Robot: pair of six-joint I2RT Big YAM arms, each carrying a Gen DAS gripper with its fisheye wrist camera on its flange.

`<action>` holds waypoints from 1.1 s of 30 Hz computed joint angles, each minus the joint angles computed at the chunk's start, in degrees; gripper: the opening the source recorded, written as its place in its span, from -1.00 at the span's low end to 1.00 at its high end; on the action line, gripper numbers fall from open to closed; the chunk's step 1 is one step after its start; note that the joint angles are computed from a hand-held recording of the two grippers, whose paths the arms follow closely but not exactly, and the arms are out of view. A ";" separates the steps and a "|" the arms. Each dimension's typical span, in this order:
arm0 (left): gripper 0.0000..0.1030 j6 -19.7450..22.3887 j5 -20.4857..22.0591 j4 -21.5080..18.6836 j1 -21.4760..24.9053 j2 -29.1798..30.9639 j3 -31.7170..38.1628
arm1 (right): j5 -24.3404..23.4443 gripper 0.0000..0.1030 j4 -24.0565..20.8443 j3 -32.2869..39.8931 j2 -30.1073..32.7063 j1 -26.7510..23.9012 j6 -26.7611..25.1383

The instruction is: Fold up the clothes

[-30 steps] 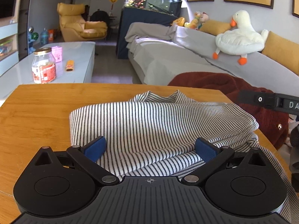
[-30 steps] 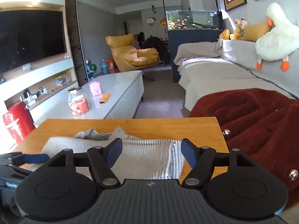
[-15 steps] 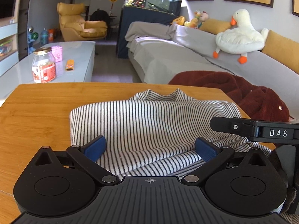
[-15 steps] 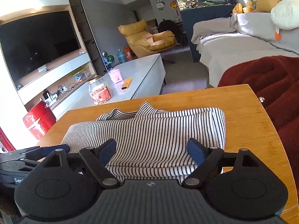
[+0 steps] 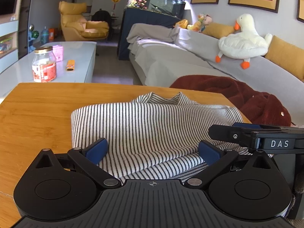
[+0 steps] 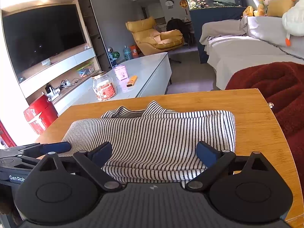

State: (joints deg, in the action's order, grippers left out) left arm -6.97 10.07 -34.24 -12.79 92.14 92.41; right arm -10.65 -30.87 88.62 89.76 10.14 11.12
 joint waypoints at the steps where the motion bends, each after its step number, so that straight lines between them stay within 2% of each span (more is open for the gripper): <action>1: 1.00 0.00 -0.02 0.03 0.02 -0.04 -0.05 | 0.36 0.87 -0.20 0.13 0.01 0.08 -0.19; 2: 1.00 -0.01 -0.08 0.10 0.02 -0.09 -0.15 | 1.18 0.86 -0.71 0.52 0.07 0.36 -0.80; 4: 1.00 -0.13 -0.05 0.31 0.03 -0.20 -0.35 | 2.77 0.65 -1.23 1.77 0.32 0.90 -3.10; 5: 1.00 -0.23 0.05 0.39 0.08 -0.23 -0.41 | 3.39 0.35 -1.83 3.61 1.20 1.06 -4.14; 6: 1.00 -0.36 0.19 0.49 0.13 -0.25 -0.47 | 3.99 0.13 -2.44 5.49 2.10 1.21 -5.19; 8: 1.00 -0.63 0.41 0.74 0.19 -0.35 -0.65 | 5.24 0.10 -4.00 10.02 4.55 1.45 -6.99; 10: 1.00 -1.06 0.83 1.08 0.40 -0.49 -0.87 | 5.62 0.10 -7.70 16.66 9.15 1.58 -8.79; 13: 1.00 -3.41 3.21 1.61 1.58 -1.43 -1.73 | 6.61 0.09 -14.53 27.77 16.80 1.82 -11.17; 14: 1.00 -4.53 4.43 1.69 2.21 -1.98 -2.18 | 6.66 0.01 -17.84 31.38 19.46 1.78 -11.77; 15: 1.00 -5.52 5.68 1.72 2.99 -2.67 -2.69 | 6.70 -0.16 -21.23 35.23 22.23 1.75 -12.31; 17: 1.00 -7.39 6.31 1.56 4.46 -3.70 -2.89 | 4.85 -0.41 -23.26 37.53 24.39 1.24 -11.18; 18: 1.00 -8.34 6.41 1.58 5.21 -4.13 -2.84 | 3.74 -0.67 -23.65 37.80 24.48 1.15 -11.95; 20: 1.00 -10.18 6.66 1.56 6.74 -4.87 -2.56 | 3.75 -0.83 -22.35 35.48 22.56 1.55 -12.56; 22: 1.00 -11.10 7.72 1.77 8.28 -5.25 -1.60 | 4.08 -0.87 -16.55 28.70 17.09 2.14 -14.22; 26: 1.00 -12.14 11.09 1.93 10.56 -5.91 0.53 | -1.43 -0.90 -9.84 15.40 3.56 1.89 -11.30; 29: 1.00 -11.13 13.16 0.61 10.99 -5.63 2.59 | -2.81 -0.90 -10.06 5.63 -5.64 2.56 -11.65; 33: 1.00 -8.15 13.05 -2.40 9.61 -5.72 3.01 | -3.41 -0.90 -14.56 -3.49 -12.33 3.84 -10.71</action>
